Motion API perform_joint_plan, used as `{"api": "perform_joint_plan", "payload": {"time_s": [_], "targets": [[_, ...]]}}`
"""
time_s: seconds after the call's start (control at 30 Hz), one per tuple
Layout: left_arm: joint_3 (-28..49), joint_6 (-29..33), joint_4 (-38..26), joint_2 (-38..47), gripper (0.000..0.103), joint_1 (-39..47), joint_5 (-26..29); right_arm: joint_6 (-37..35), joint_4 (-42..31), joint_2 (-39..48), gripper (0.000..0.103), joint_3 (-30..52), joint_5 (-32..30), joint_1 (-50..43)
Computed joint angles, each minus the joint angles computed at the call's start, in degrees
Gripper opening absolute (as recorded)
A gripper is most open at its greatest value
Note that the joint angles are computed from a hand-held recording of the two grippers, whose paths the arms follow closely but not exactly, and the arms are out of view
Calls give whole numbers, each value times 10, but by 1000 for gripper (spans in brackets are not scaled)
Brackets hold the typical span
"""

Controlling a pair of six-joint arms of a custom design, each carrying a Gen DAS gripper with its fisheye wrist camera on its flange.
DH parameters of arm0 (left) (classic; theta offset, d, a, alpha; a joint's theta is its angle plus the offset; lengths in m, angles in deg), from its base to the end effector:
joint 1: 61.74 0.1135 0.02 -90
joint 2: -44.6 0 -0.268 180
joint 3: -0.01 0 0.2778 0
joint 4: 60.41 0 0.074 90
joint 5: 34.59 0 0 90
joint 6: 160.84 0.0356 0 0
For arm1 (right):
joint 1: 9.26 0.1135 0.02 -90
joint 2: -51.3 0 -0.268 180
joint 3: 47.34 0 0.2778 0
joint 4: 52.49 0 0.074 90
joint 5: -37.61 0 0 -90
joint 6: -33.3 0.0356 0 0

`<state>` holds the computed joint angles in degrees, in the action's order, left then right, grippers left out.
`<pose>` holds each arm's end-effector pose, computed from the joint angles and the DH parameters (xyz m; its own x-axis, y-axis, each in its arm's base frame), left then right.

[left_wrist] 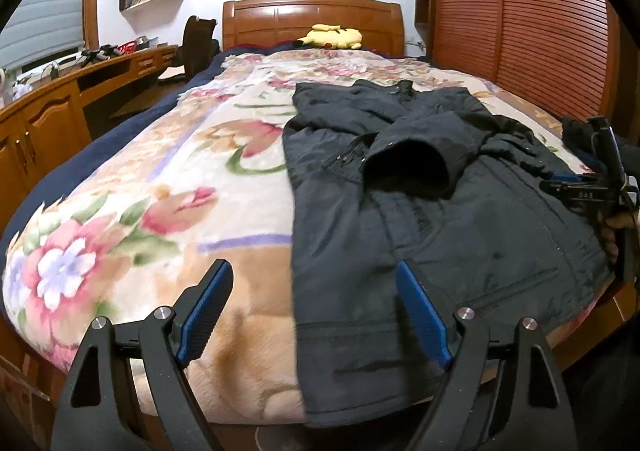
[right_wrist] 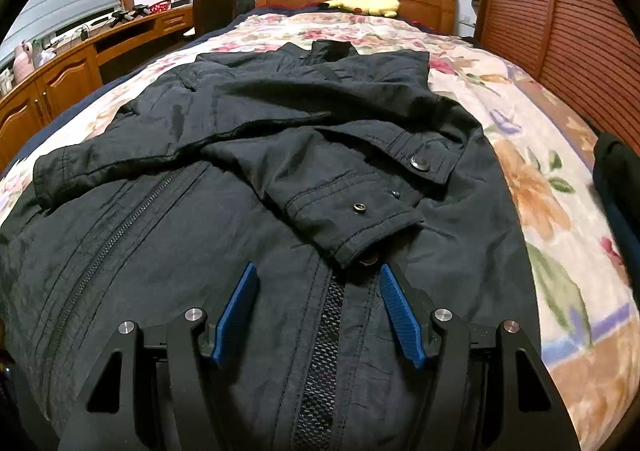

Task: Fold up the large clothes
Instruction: 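Move both tools to the jacket hem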

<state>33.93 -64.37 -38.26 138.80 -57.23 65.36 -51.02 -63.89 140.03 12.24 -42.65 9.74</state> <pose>0.2628 0.0146 0.0722 -0.6051 0.0636 -0.7936 0.1270 0.9917 -0.0174 0.3230 0.1049 0.1752 -0.6314 -0.1142 -0.7670 -0.1375 0.9899 -0.0342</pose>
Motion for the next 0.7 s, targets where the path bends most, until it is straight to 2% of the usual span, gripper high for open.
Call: {"api": "perform_joint_plan", "payload": {"time_s": [0.13,0.3,0.47,0.7], "targets": [[0,4,6,16,84,17,11,-1,6,11,66,3,-3,-1],[-3,15,10,24,84,31,25,-13,-48,-16,66,8,-14,-5],[-6,15,16,29,84,38,35,-59,-92,-125,66,-48,1,-8],[-14,21,21,29,84,37,45,-79,-152,-293,66,-136,-7,-42]]}}
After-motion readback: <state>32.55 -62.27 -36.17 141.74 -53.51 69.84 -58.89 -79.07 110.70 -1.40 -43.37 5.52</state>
